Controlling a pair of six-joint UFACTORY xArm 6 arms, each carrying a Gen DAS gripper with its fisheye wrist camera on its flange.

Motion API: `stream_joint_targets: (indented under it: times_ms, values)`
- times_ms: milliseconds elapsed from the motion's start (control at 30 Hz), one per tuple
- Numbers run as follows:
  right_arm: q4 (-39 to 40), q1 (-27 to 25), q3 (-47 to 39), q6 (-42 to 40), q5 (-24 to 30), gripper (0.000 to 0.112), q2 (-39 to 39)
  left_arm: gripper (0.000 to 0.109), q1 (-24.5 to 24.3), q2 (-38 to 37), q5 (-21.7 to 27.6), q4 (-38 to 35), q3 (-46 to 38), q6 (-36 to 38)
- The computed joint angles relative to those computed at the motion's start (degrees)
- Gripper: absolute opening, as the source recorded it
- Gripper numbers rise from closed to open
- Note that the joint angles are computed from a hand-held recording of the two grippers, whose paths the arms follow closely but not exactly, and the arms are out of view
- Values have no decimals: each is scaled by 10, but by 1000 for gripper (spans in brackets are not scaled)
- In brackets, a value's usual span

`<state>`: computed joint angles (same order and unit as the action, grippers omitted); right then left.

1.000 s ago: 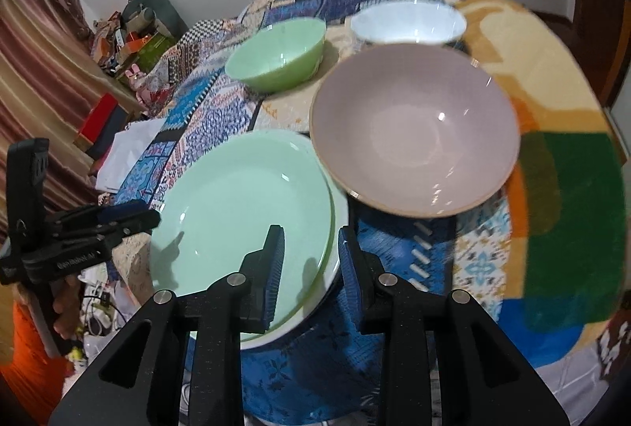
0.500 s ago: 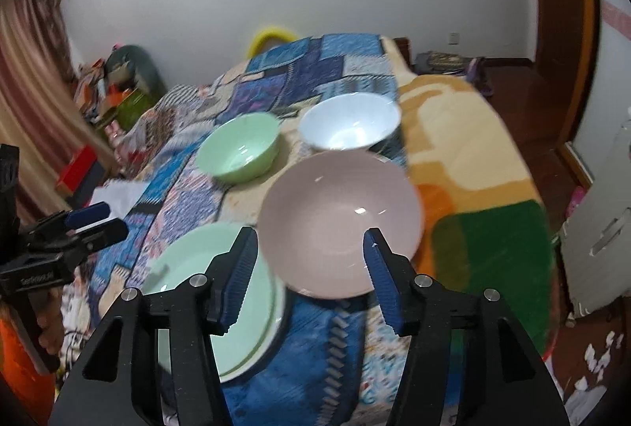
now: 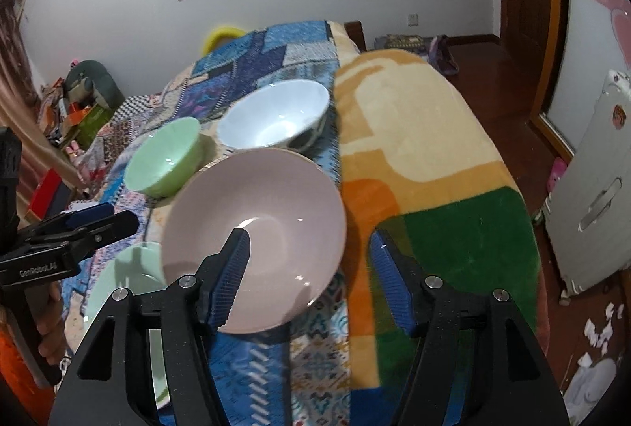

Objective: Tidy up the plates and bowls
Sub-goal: 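Grasp the pink bowl rim with both grippers and lift it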

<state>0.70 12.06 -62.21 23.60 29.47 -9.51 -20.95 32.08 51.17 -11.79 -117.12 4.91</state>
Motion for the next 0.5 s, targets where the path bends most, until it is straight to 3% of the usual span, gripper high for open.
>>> stream_joint_targets:
  times_ms: [267,500]
  values:
    - [72,-11,9,-52,-12,58,19,65,-12,109,69,14,-143,-14]
    - [141,-12,14,-107,-19,26,29,39,-12,187,156,-6,-265,-3]
